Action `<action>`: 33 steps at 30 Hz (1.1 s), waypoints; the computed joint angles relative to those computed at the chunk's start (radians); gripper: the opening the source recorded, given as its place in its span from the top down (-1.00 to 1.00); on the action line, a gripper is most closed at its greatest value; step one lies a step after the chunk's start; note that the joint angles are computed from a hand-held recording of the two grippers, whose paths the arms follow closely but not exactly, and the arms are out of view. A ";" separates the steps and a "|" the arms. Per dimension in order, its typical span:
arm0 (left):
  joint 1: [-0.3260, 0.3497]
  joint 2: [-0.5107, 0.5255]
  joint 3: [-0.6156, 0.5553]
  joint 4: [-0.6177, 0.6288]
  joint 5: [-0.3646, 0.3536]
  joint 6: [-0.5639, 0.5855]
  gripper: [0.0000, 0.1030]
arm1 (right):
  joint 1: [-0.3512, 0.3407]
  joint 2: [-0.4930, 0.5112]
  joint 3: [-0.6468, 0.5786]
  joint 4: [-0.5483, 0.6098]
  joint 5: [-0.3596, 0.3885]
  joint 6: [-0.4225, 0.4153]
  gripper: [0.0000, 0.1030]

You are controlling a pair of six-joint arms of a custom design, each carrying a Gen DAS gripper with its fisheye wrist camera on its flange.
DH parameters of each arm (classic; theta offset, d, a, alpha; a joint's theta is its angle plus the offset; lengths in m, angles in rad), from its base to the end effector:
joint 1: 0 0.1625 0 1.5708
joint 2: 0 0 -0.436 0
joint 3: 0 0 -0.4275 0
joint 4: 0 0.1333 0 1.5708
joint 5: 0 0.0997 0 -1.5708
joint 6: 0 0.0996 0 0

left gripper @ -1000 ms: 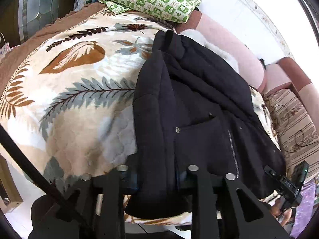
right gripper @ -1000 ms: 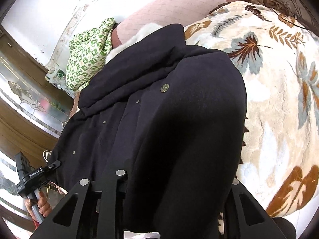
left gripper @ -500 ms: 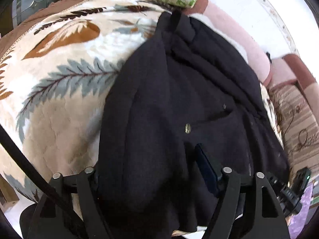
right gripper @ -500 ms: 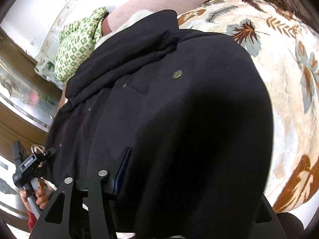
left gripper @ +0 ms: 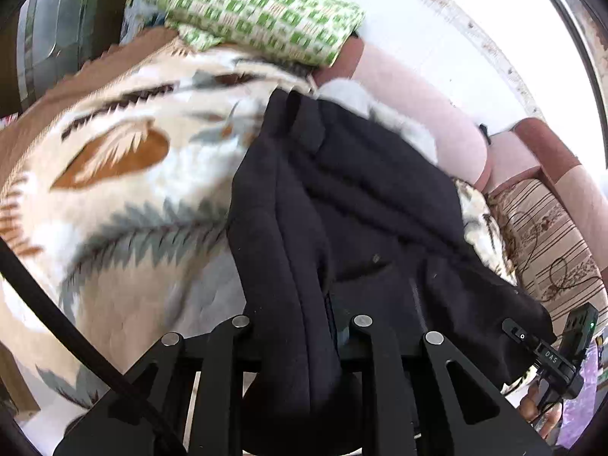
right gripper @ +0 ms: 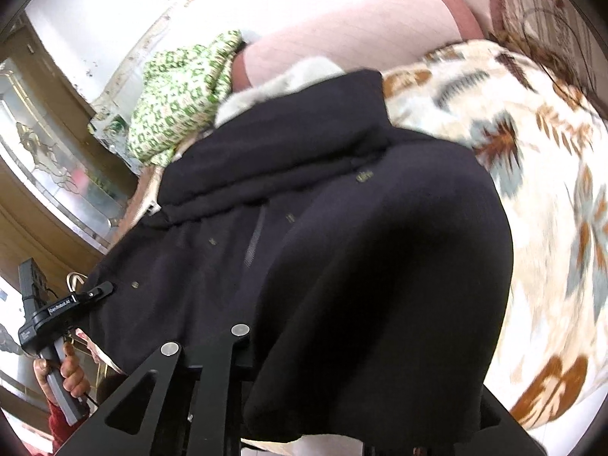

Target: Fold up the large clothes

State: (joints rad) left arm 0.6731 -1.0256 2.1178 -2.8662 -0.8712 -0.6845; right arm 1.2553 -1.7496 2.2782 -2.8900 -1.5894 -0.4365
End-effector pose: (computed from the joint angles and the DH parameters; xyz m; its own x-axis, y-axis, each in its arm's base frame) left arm -0.2960 -0.4885 0.1013 -0.9325 0.0146 -0.3610 0.2275 0.8001 -0.5551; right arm -0.0092 -0.4520 0.3768 -0.9499 0.0098 0.3124 -0.2023 0.7425 -0.6386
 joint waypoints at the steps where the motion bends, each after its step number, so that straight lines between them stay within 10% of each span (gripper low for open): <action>1: 0.001 0.000 -0.013 -0.005 0.002 0.009 0.64 | 0.015 0.008 -0.019 0.006 0.002 0.004 0.55; 14: 0.090 0.111 -0.294 -0.010 0.007 0.158 0.64 | 0.103 0.189 -0.304 0.072 0.050 0.107 0.56; 33: 0.312 0.582 -1.101 0.464 -0.012 0.102 0.62 | 0.102 0.702 -0.966 0.370 -0.024 0.316 0.54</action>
State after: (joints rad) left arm 0.9855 -0.4432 1.0172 -2.4026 -0.8835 -0.5823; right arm 1.3573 -1.0471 1.3125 -2.5203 -1.6134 -0.1204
